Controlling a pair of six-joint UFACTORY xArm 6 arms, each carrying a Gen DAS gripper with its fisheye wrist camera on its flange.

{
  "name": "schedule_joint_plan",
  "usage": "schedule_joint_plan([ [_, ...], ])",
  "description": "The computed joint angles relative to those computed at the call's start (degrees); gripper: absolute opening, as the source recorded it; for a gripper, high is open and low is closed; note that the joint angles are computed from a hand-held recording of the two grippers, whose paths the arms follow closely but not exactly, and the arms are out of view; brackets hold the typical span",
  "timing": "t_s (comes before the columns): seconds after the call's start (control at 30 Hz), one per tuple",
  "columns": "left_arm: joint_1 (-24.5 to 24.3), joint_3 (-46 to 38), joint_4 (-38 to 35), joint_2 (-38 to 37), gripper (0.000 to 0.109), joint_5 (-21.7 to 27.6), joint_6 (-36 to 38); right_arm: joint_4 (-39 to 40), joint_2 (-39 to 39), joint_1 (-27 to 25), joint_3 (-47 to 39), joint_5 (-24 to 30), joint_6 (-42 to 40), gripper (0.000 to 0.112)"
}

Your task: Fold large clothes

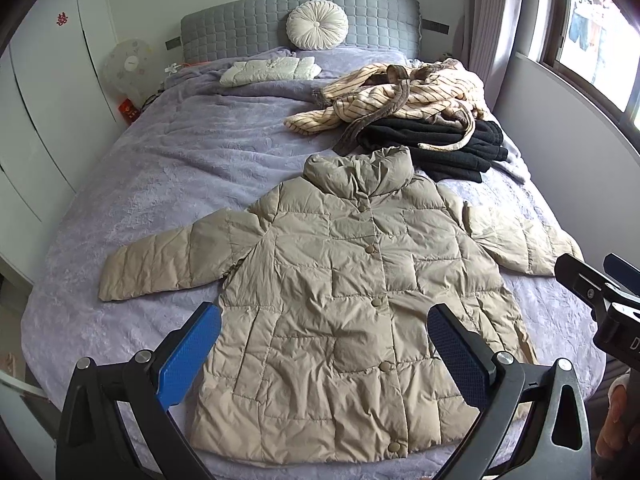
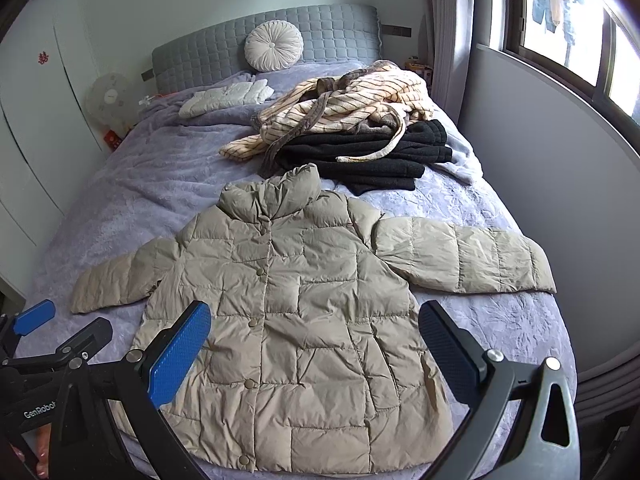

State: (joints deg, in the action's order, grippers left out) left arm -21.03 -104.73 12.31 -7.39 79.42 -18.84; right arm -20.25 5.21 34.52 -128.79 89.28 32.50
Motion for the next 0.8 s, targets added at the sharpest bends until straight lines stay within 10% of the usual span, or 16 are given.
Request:
schedule_joint_plan([
  [0.8,-0.1,0.2,0.7,-0.6,0.103,0.3,-0.2,-0.9,1.6,0.7,-3.8,1.3,-0.2,0.103],
])
